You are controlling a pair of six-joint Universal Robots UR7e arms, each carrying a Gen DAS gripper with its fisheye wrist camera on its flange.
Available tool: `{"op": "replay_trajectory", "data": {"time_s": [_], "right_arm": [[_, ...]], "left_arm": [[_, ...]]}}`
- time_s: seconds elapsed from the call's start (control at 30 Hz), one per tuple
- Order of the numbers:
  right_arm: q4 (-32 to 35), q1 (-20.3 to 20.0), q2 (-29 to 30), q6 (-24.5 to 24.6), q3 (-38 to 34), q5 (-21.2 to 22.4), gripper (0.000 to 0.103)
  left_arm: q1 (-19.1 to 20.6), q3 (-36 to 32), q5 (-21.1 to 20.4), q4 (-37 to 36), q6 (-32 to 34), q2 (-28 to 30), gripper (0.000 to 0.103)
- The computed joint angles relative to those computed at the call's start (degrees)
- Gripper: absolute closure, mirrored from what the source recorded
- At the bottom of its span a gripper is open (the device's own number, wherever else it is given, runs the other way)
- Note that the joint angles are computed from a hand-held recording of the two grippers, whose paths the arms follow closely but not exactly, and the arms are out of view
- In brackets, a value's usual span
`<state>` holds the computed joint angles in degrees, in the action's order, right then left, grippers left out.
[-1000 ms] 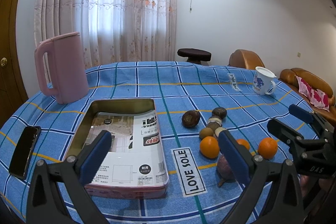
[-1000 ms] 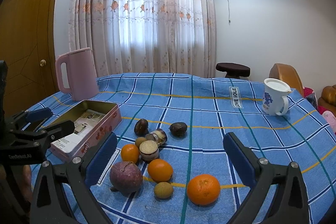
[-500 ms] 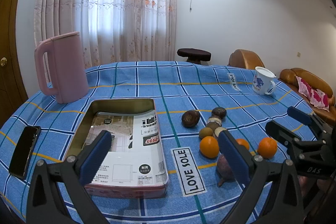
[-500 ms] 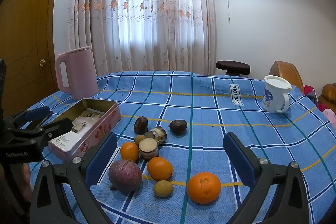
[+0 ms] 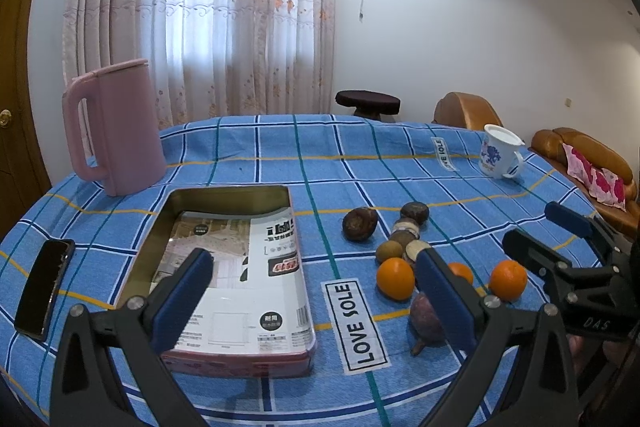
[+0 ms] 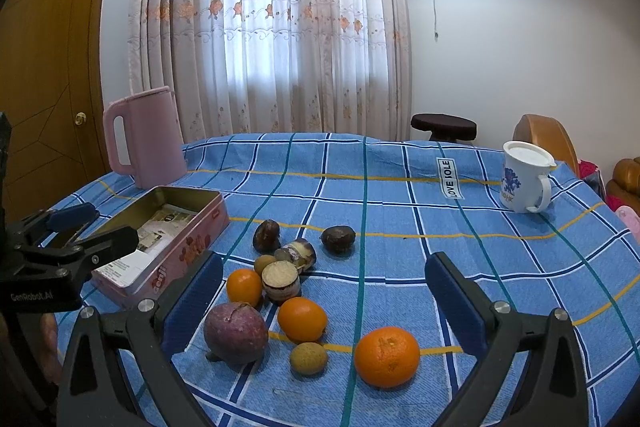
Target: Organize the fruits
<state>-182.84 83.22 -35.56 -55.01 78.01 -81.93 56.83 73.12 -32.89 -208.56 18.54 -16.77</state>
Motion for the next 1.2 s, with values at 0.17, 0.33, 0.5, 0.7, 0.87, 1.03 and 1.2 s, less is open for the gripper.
{"op": "replay_trajectory", "data": {"time_s": [0.17,0.33,0.5,0.7,0.87,1.03,1.2], "right_arm": [[-0.6,-0.43,0.19,-0.8,-0.23,-0.91,0.001],[-1.66,-1.96,0.56,1.2,-1.73,-3.14,0.001],[-0.4,-3.05,1.24,2.47,-3.74,-5.65,0.003],[4.1,-3.02,1.37,1.67,-5.27,-7.16,0.023],[8.79,-2.41,2.07,0.22,-7.04,-9.63,0.029],[16.95,-1.83,2.97,-0.45,-10.13,-12.4,0.046],[21.58,-1.62,3.43,-0.37,-11.85,-13.66,0.054]], "left_arm": [[-0.03,-0.9,-0.82,1.36,-0.69,0.86,0.0],[0.25,-3.34,-2.54,3.85,-0.8,3.12,0.0],[0.67,-4.99,-5.02,9.5,-3.04,4.47,0.0],[1.22,-6.7,-7.11,16.22,-6.04,5.27,0.008],[1.61,-8.18,-8.17,20.62,-6.84,5.67,0.014],[1.76,-9.07,-8.45,22.82,-6.5,6.0,0.021],[1.89,-8.6,-10.18,24.61,-6.19,5.58,0.033]]}}
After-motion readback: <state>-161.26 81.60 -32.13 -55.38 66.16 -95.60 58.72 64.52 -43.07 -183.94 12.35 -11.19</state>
